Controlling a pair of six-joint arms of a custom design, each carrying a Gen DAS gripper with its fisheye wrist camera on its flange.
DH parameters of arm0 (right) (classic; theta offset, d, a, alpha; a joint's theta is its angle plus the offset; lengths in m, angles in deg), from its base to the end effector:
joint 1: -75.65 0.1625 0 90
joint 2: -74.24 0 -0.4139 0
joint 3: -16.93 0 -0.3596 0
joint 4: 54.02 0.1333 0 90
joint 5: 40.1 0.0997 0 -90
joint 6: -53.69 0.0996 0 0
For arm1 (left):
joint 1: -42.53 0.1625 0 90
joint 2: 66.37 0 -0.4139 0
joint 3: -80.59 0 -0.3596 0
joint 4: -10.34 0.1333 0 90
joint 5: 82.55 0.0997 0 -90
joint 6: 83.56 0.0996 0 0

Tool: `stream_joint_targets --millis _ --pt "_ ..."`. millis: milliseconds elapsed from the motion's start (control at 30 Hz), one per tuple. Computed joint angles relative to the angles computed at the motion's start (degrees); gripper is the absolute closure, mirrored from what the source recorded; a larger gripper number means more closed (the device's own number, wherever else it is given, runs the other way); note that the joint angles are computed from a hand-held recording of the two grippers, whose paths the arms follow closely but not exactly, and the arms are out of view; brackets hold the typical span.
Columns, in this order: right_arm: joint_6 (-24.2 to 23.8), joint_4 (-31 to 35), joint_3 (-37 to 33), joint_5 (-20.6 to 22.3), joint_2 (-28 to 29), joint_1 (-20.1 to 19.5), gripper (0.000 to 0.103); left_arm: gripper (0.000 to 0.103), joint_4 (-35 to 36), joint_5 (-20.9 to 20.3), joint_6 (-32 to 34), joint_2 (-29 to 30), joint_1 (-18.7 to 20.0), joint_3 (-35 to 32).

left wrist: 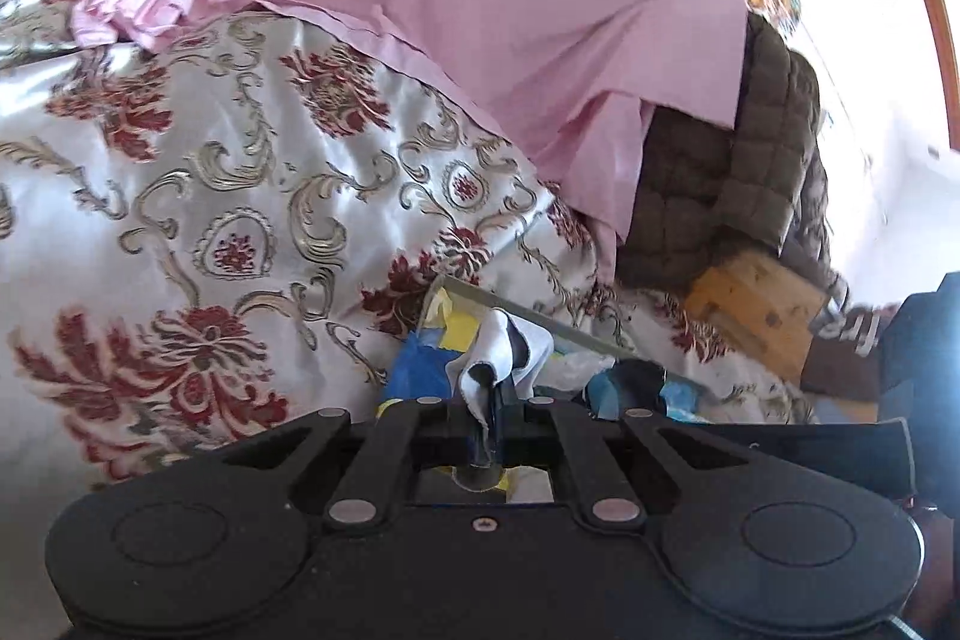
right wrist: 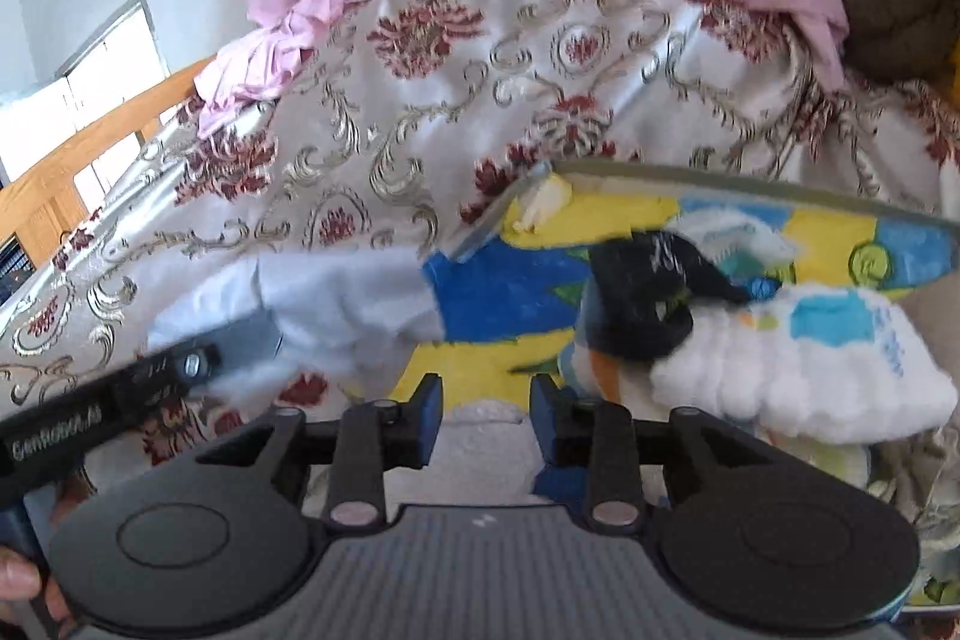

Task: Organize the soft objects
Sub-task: 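Carry the grey cloth with the left tool while the right tool carries the cartoon pouch into the tray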

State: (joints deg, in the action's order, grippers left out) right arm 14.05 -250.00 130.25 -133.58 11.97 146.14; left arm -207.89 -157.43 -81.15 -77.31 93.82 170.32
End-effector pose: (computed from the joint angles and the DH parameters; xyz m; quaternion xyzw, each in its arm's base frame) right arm -0.0662 -0.5678 0.2737 0.1412 -0.8757 0.3876 0.2510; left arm -0.2598 -0.5789 -0.0985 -0.2647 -0.8624 0.4312 0.0156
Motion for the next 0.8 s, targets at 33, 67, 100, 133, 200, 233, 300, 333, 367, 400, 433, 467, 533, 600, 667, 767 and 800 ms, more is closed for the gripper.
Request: stream_joint_targets --millis 33,67,100,133,200,233,300,333,367,400,433,467,533,600,667,767,800 --pt "-0.1 1.9 -0.4 -0.6 -0.2 0.0 0.057 0.098 0.7 0.0 0.4 0.4 -0.1 -1.0" --pt "-0.4 3.4 -0.7 -1.3 -0.3 0.0 0.054 0.098 1.2 0.0 0.7 0.9 -0.1 -1.8" --pt "-0.7 4.7 -1.0 -1.8 -0.3 -0.1 0.047 0.098 1.9 0.0 1.0 1.3 -0.2 -2.8" --pt "-0.9 5.9 -1.3 -1.9 -0.4 -0.2 0.045 0.098 2.6 0.1 1.4 1.6 -0.2 -3.8" --pt "-0.7 8.5 -2.1 -1.8 -0.8 -0.2 0.045 0.098 4.3 0.3 1.7 2.3 -0.1 -5.7" --pt "-0.7 10.0 -2.6 -1.8 -1.0 -0.3 0.047 0.098 5.5 0.4 1.5 2.6 0.0 -6.8" --pt "-0.1 14.0 -3.7 -0.6 -1.6 -0.5 0.059 0.098 6.9 0.4 1.4 3.1 0.2 -8.3" --pt "0.5 16.1 -4.1 0.4 -2.0 -0.8 0.064 0.098 7.5 0.5 1.5 3.3 0.3 -9.0" --pt "1.0 16.9 -4.4 0.6 -2.1 -0.8 0.064 0.098 8.0 0.6 1.6 3.6 0.3 -9.7" --pt "1.0 17.2 -4.5 0.8 -2.1 -0.8 0.065 0.098 8.8 0.6 1.7 3.7 0.3 -10.4" --pt "0.8 17.4 -4.5 1.3 -2.1 -0.9 0.065 0.098 9.8 0.4 1.7 3.9 0.4 -11.0" --pt "1.2 17.7 -4.6 1.8 -2.2 -1.1 0.065 0.098 10.6 0.2 1.7 4.0 0.4 -11.6" --pt "2.8 18.1 -4.6 3.7 -2.7 -1.9 0.071 0.098 12.3 0.3 2.0 4.3 0.4 -12.8" --pt "3.9 17.0 -4.1 5.6 -3.2 -2.5 0.074 0.098 13.5 0.7 2.3 4.7 0.3 -13.8" --pt "2.3 12.2 -3.4 5.8 -3.1 -2.5 0.077 0.098 14.4 0.8 2.2 4.9 0.3 -14.6" --pt "3.3 12.5 -4.6 5.6 -3.1 -2.6 0.078 0.098 15.4 1.2 1.9 5.2 0.3 -15.5" --pt "3.3 11.7 -4.7 5.1 -2.9 -2.6 0.078 0.098 15.8 1.4 1.6 5.3 0.3 -15.7"
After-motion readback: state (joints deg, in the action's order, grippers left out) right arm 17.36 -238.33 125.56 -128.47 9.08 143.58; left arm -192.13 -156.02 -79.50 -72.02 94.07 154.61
